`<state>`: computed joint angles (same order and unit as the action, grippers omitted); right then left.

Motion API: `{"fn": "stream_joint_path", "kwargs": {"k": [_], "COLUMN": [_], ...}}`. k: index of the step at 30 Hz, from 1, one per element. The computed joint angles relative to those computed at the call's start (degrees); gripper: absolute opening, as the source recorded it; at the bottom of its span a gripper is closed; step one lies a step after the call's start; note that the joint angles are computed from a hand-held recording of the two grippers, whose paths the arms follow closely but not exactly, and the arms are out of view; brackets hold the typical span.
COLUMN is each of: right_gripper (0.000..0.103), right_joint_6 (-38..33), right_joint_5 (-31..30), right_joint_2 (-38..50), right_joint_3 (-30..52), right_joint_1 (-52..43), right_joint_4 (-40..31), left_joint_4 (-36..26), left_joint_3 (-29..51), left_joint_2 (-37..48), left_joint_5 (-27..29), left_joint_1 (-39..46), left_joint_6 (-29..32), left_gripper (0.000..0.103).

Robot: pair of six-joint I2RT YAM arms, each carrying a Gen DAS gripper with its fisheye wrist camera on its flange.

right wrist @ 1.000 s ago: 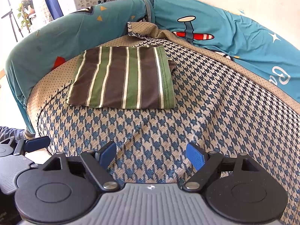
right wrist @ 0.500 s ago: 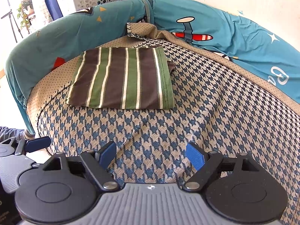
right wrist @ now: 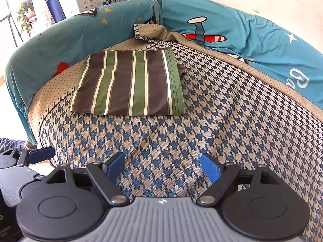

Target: Fold clothes

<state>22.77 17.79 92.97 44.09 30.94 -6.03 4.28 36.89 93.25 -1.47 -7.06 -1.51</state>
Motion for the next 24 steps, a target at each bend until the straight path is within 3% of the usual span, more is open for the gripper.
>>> {"fn": "stream_joint_path", "kwargs": {"k": [24], "right_gripper": [0.082], "right_joint_6": [0.45], "right_joint_5": [0.38], "right_joint_2": [-0.93], "right_joint_3": [0.06], "right_joint_1": [0.16], "right_joint_4": [-0.77], "left_joint_4": [-0.69], "left_joint_3": [0.75], "left_joint_2": [1.27], "left_joint_5": [0.17], "left_joint_1": [0.1], "left_joint_6": [0.39], "left_gripper": [0.103]}}
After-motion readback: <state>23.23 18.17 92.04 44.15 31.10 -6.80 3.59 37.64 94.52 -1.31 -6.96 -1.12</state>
